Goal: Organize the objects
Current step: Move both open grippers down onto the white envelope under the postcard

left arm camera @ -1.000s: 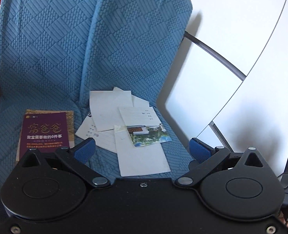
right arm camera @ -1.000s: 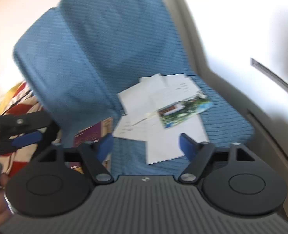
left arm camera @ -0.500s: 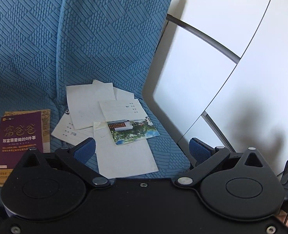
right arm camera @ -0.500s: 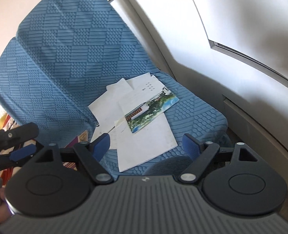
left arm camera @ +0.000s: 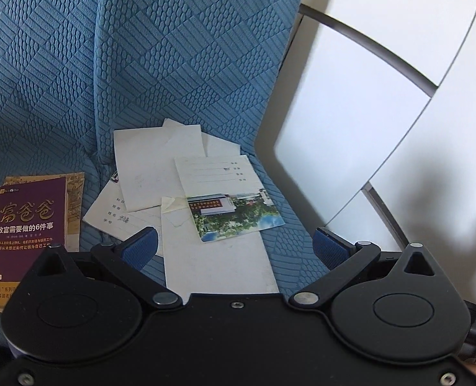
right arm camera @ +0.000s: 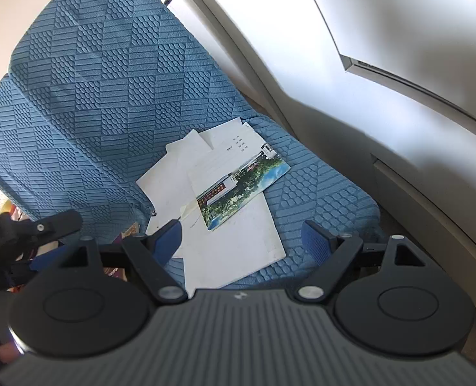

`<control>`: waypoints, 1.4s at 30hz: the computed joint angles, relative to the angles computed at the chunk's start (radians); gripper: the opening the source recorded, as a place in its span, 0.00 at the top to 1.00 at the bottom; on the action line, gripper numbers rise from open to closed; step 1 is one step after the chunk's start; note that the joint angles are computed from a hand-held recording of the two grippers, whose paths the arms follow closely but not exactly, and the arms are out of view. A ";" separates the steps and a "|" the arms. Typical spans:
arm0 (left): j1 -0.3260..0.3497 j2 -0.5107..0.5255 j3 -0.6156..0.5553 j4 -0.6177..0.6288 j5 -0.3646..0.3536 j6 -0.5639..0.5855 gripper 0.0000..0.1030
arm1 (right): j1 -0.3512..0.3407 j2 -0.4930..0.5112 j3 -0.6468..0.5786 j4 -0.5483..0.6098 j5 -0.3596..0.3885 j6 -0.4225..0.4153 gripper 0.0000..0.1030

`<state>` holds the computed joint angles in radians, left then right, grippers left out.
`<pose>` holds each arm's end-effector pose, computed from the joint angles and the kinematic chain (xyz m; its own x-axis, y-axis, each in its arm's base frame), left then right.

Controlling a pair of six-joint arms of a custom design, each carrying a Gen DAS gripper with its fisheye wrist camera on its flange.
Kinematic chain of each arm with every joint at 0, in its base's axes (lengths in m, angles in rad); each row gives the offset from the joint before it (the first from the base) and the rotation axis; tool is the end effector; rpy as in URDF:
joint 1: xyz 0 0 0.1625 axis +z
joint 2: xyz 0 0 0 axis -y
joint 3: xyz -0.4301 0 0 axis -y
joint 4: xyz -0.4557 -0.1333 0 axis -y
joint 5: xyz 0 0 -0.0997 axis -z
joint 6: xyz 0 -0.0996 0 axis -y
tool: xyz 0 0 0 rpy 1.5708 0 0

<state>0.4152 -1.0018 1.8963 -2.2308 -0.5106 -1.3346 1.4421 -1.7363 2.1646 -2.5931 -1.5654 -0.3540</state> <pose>-0.4626 -0.4446 0.0989 -0.8680 -0.2577 -0.4245 0.1970 0.6061 -0.7706 0.0709 -0.4952 0.3707 -0.9675 -0.1673 0.1898 -0.2442 0.8143 -0.5265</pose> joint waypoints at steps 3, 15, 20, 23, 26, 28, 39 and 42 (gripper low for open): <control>0.021 0.005 -0.003 -0.027 -0.011 0.009 0.01 | -0.002 0.028 -0.017 0.001 0.006 -0.007 0.20; 0.117 0.064 -0.040 -0.117 -0.062 0.088 0.01 | -0.016 0.151 -0.069 -0.074 0.044 0.001 0.20; 0.163 0.089 -0.048 -0.206 -0.101 0.168 0.03 | -0.030 0.217 -0.107 -0.113 0.069 0.041 0.20; 0.186 0.110 -0.049 -0.282 -0.109 0.222 0.08 | -0.042 0.264 -0.126 -0.142 0.087 0.059 0.20; 0.210 0.132 -0.055 -0.330 -0.114 0.255 0.13 | -0.055 0.311 -0.155 -0.140 0.095 0.081 0.20; 0.228 0.146 -0.058 -0.363 -0.121 0.281 0.20 | -0.059 0.337 -0.173 -0.138 0.088 0.082 0.22; 0.321 0.218 -0.090 -0.537 -0.181 0.369 0.33 | -0.038 0.464 -0.292 -0.094 0.013 -0.101 0.26; 0.338 0.240 -0.108 -0.526 -0.181 0.370 0.35 | -0.031 0.495 -0.316 -0.086 -0.010 -0.154 0.27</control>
<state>0.7527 -0.7622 1.7884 -2.7568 -0.6918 -0.9641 1.4114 -1.2415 1.8488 -2.6792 -1.5753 -0.5076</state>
